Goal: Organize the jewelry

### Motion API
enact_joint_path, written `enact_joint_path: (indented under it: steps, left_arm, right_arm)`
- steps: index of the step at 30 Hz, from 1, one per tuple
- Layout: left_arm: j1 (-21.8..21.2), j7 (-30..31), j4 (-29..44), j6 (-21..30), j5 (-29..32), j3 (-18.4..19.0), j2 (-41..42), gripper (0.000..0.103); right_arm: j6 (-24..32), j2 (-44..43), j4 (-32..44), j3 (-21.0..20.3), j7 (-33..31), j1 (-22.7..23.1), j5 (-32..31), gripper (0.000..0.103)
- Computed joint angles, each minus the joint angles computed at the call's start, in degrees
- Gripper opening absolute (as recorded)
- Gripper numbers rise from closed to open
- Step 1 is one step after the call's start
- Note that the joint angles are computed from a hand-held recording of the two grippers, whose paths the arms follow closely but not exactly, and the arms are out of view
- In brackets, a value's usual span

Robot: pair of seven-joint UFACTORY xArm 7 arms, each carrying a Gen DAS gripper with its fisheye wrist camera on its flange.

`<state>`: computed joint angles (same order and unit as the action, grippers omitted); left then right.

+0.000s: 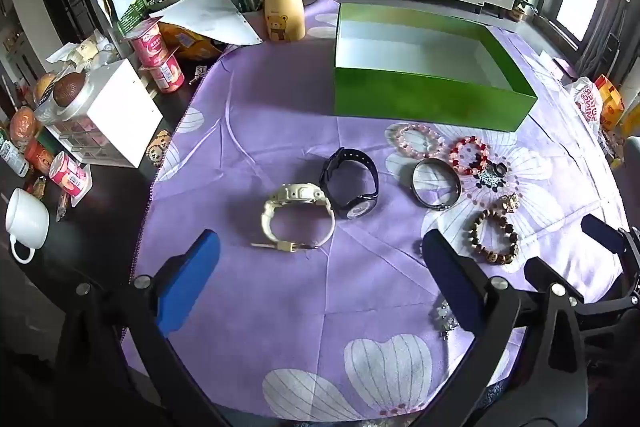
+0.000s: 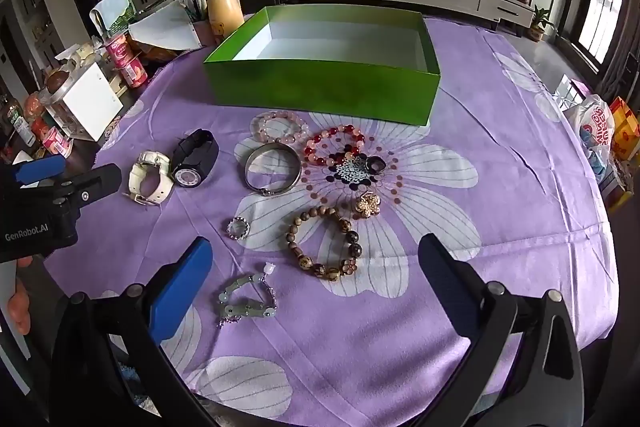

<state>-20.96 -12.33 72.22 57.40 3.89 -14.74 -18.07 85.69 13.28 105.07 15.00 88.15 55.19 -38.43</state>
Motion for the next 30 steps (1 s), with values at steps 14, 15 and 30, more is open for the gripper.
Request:
enact_joint_path:
  steps: [14, 15, 30]
  left_arm:
    - [-0.5, 0.9, 0.2, 1.1, -0.2, 0.1, 0.5, 0.101]
    - [-0.5, 1.1, 0.2, 1.2, -0.4, 0.2, 0.5, 0.101]
    - [-0.7, 0.8, -0.4, 0.7, 0.0, -0.3, -0.2, 0.101]
  right_arm:
    - [-2.3, -1.8, -3.3, 0.1, 2.3, -1.0, 0.5, 0.102]
    - [-2.4, -1.9, -3.4, 0.3, 2.3, -1.2, 0.4, 0.102]
    - [-1.0, -1.7, -2.5, 1.1, 2.7, -1.1, -0.4, 0.102]
